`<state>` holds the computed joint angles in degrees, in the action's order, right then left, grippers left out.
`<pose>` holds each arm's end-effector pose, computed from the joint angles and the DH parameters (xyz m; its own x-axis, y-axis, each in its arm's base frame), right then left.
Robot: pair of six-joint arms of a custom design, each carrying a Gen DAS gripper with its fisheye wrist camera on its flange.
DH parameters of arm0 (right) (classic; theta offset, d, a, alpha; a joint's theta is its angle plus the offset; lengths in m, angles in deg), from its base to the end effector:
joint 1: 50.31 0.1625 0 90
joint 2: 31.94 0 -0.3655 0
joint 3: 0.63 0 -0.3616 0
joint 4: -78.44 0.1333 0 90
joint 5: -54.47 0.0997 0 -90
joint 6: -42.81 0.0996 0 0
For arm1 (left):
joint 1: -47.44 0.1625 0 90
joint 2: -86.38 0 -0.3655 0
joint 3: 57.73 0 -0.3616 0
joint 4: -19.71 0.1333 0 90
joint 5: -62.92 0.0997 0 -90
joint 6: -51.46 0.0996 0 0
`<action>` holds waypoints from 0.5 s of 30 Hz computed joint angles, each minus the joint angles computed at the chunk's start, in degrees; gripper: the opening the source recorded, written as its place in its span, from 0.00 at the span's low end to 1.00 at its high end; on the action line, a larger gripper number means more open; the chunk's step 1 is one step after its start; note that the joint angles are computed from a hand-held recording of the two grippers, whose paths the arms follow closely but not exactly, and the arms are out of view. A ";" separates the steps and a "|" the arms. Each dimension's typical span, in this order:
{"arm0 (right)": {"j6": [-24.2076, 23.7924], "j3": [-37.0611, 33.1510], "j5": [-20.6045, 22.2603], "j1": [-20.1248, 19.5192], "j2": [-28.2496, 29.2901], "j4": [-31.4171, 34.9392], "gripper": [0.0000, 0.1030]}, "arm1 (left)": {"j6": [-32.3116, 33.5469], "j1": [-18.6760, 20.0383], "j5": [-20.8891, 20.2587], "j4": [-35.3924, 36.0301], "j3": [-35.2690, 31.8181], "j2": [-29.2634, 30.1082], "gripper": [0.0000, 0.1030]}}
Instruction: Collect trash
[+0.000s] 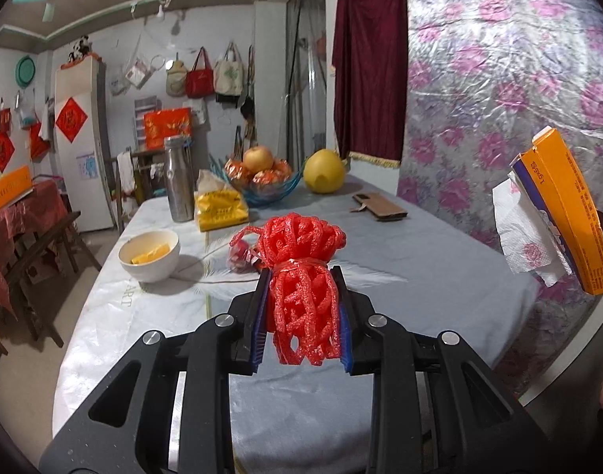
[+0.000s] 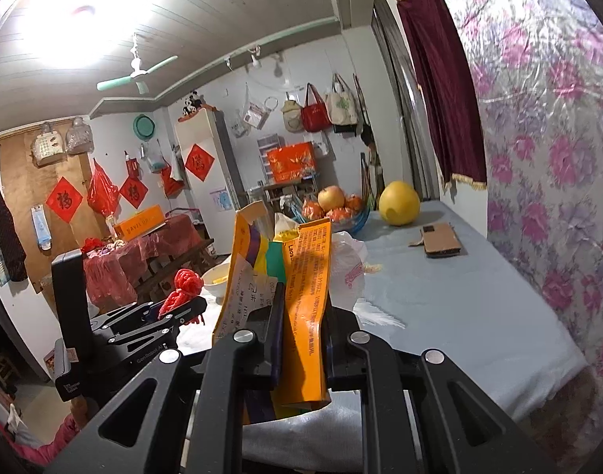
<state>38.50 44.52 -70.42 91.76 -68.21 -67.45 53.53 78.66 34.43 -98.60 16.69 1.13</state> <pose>0.6619 -0.4191 0.3401 -0.7915 -0.4202 0.4439 -0.5990 0.3887 -0.7001 -0.3069 -0.4443 0.6208 -0.6973 0.1348 -0.7040 0.6889 0.3974 -0.6062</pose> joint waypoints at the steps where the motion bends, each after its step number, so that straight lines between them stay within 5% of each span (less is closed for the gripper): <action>1: -0.06 0.56 -0.23 0.26 -0.38 -0.42 0.15 | 0.19 -0.45 0.22 -0.38 0.40 -0.27 0.29; 15: -3.13 10.24 -2.94 3.57 -7.09 -8.67 0.16 | 2.25 -7.43 3.13 -4.20 4.95 -3.17 0.30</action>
<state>35.37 54.76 -73.36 95.33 -75.29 -76.12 55.78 71.24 37.56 -102.80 21.64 -2.04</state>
